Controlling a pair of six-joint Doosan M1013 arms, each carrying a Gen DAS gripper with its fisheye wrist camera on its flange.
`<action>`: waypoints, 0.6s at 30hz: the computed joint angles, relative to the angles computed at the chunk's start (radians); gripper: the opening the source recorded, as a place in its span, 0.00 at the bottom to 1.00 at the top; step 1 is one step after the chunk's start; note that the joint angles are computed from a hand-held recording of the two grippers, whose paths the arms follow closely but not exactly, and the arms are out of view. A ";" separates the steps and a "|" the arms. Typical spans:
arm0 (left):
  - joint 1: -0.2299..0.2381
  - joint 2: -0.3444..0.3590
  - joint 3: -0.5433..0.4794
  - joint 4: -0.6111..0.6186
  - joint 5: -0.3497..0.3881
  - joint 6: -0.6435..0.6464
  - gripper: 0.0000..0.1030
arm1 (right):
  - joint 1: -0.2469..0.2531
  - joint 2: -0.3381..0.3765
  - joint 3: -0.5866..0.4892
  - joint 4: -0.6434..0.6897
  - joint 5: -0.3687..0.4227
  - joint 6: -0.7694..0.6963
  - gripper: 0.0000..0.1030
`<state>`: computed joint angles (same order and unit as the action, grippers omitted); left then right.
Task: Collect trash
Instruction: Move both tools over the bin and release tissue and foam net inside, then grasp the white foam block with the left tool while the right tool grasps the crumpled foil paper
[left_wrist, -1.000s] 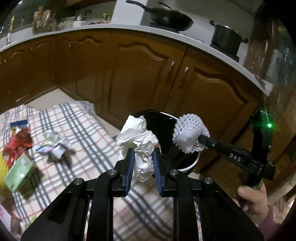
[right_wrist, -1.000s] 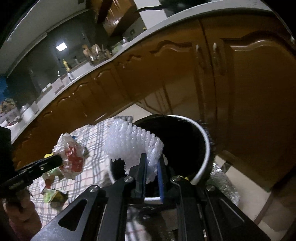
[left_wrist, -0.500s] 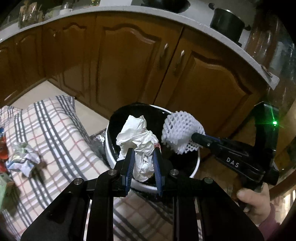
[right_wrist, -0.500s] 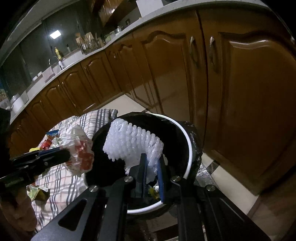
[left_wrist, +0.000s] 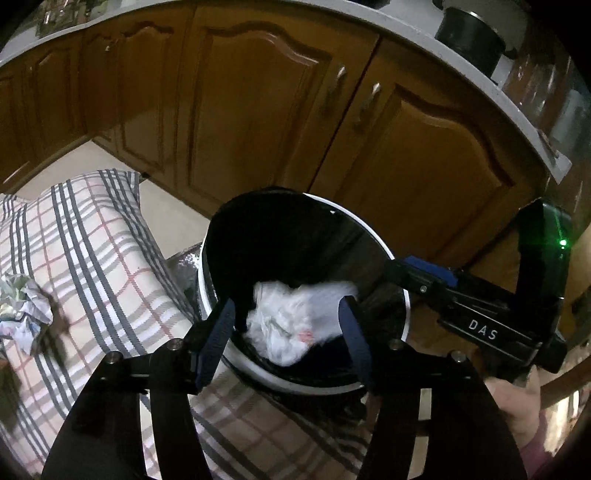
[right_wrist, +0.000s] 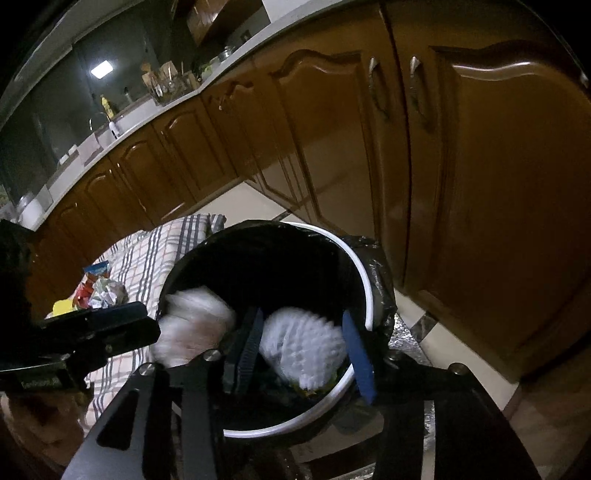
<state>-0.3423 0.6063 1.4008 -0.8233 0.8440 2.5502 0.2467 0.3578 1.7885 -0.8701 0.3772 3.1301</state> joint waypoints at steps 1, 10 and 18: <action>0.001 -0.001 0.002 -0.004 0.000 0.001 0.57 | -0.001 -0.002 0.004 -0.013 -0.007 0.017 0.47; 0.043 -0.036 0.068 -0.127 -0.035 0.069 0.57 | 0.015 -0.030 0.049 -0.321 -0.057 0.377 0.56; 0.103 -0.074 0.145 -0.239 -0.098 0.134 0.57 | 0.058 -0.026 0.068 -0.736 -0.065 0.835 0.79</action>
<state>-0.2390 0.5321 1.5461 -1.0623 0.7464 2.6842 0.3052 0.3314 1.8562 -1.6065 0.3127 3.9648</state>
